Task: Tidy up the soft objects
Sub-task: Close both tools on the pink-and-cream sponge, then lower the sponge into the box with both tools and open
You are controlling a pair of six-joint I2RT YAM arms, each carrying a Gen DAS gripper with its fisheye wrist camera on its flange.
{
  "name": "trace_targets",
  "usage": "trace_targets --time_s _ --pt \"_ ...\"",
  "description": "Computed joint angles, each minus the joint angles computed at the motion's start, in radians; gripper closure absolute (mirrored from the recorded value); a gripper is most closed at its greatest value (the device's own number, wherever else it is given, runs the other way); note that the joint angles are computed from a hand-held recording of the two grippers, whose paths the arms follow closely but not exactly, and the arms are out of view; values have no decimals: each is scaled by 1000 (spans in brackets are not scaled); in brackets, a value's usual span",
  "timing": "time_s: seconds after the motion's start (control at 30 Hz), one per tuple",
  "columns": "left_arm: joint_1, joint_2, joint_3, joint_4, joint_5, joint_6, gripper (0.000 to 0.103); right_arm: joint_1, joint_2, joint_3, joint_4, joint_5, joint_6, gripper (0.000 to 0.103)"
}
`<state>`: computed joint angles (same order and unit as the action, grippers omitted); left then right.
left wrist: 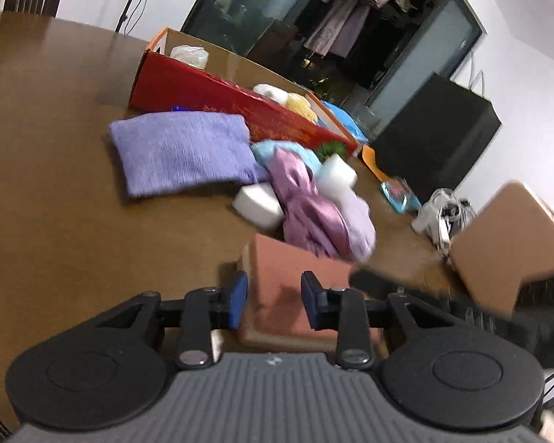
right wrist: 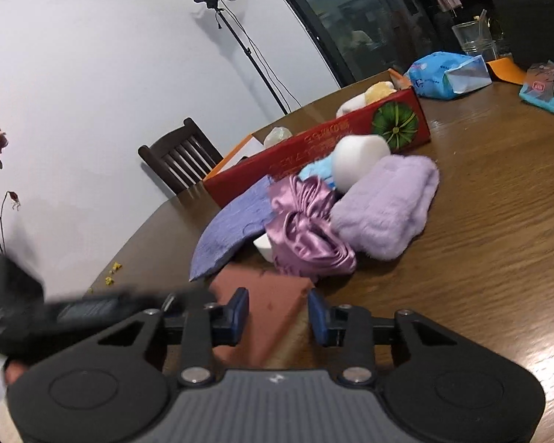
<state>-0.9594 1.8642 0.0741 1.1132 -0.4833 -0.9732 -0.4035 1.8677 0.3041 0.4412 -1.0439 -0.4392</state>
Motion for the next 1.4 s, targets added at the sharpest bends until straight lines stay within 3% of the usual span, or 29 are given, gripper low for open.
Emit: trace_targets --time_s 0.03,0.1,0.17,0.27,0.4,0.47,0.57,0.63,0.77,0.87,0.97,1.03,1.2,1.3,1.4 --pt "-38 -29 7 -63 -42 -29 65 -9 -12 15 -54 1 -36 68" --pt "-52 -30 -7 -42 -57 -46 64 -18 -16 28 -91 9 -60 68" --pt "-19 -2 -17 26 -39 -24 62 -12 -2 45 -108 15 -69 68" --pt "50 0 15 -3 25 7 62 10 20 57 -98 26 -43 68" --pt "29 12 39 -31 19 3 67 13 38 63 -119 25 -33 68" --pt "20 13 33 -25 17 -20 69 0 67 100 -191 -3 -56 73" --pt "17 -55 42 -106 12 -35 72 5 35 91 -207 7 -83 76" --pt "32 -144 43 -155 -2 4 72 11 -30 69 -184 -4 -52 77" --pt "213 -433 101 -328 62 262 71 111 -207 134 -105 -34 161 77" --pt "458 -459 244 -426 247 423 72 252 -181 295 3 43 345 77" --pt "679 -306 480 -551 437 492 72 385 -6 586 -67 155 463 77" --pt "769 -172 653 -660 500 518 72 447 139 809 -186 210 507 77" --pt "818 66 903 -834 443 583 72 544 489 1314 -514 298 543 78" --pt "806 139 955 -886 370 640 70 594 559 1401 -610 383 451 79" --pt "796 131 915 -850 323 689 55 619 638 1509 -746 371 406 79"
